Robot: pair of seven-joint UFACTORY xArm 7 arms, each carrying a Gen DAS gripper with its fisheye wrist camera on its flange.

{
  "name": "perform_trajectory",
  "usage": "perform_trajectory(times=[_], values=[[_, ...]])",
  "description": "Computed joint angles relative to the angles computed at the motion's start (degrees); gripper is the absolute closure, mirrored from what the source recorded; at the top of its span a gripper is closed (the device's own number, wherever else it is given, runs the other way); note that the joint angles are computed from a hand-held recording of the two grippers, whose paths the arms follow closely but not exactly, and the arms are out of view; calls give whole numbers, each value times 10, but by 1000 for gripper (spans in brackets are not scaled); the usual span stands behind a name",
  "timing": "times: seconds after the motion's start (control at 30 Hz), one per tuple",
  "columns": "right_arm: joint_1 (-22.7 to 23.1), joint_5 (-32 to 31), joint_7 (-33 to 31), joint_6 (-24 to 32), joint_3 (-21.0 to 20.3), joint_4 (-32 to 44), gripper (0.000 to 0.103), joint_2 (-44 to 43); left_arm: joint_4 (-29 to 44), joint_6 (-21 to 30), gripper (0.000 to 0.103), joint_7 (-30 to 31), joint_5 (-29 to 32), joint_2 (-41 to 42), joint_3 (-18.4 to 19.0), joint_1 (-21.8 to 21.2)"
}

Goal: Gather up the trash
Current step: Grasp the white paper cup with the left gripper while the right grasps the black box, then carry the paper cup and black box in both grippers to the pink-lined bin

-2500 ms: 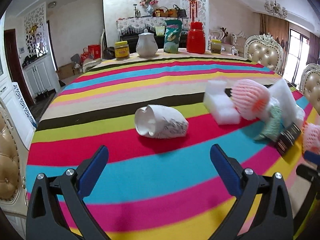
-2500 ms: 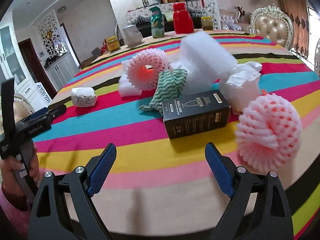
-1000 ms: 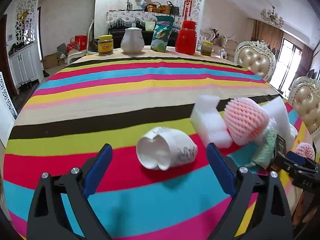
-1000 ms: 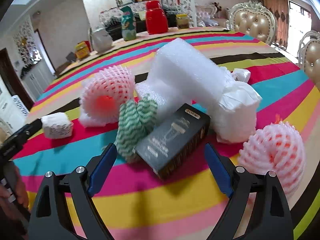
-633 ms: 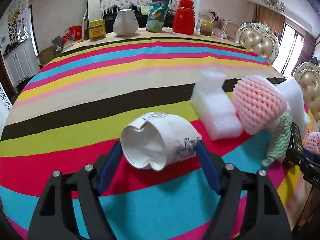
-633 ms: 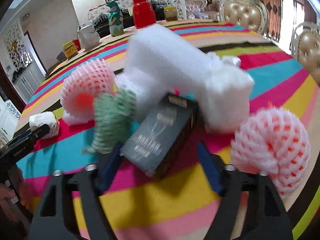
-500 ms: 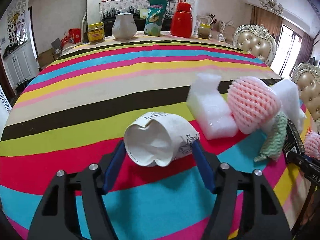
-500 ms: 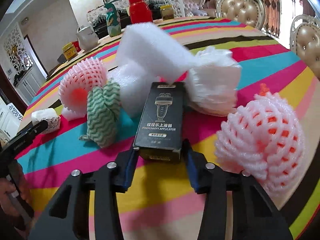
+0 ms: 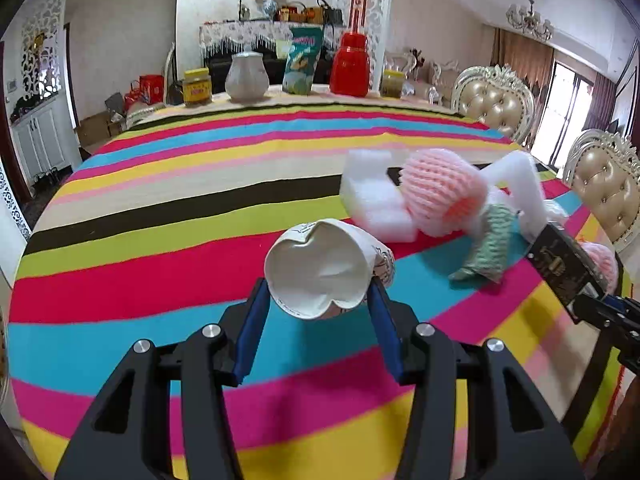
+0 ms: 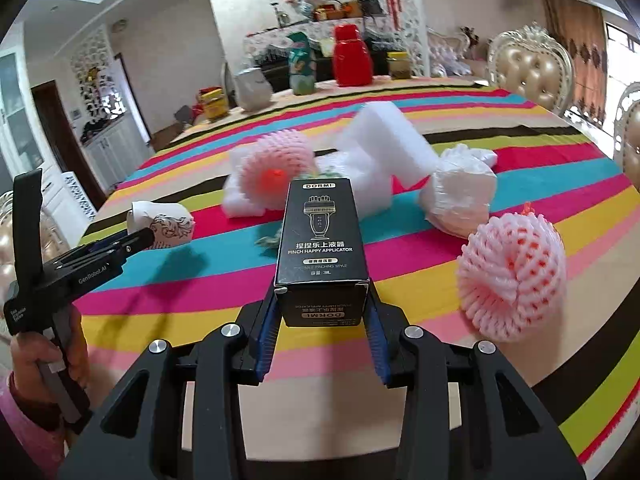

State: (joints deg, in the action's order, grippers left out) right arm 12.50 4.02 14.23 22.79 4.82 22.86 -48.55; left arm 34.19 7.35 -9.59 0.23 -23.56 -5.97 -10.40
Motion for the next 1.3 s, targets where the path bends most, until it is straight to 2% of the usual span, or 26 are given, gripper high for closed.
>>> perform_trajectory(times=[0.1,0.23,0.3,0.4,0.53,0.73,0.97,1.2,1.3], values=[[12,4,-4,12,-4,-15,65,-32,-39,-8,54,-19,-6,-50,-7,-3],[20,7,-7,32,-2,-34,65,-76,-94,-29,54,-32,-25,-115,6,-25],[26,8,-10,44,-4,-44,65,-101,-121,-40,54,-30,-36,-149,24,-49],[28,6,-12,61,2,-61,65,-142,-149,-46,54,-34,-40,-188,26,-61],[25,7,-10,83,-3,-82,65,-198,-163,-32,54,-45,-42,-219,18,-73],[10,5,-17,126,-16,-105,65,-282,-172,-32,54,-74,-33,-246,-21,-80],[-43,-4,-33,195,-44,-122,65,-393,-153,-55,54,-97,-16,-221,-54,-115],[-132,-24,-71,266,-96,-130,65,-485,-105,-99,54,-113,4,-153,-91,-146],[-177,-42,-95,292,-118,-128,65,-516,-76,-126,54,-122,13,-114,-119,-149]])
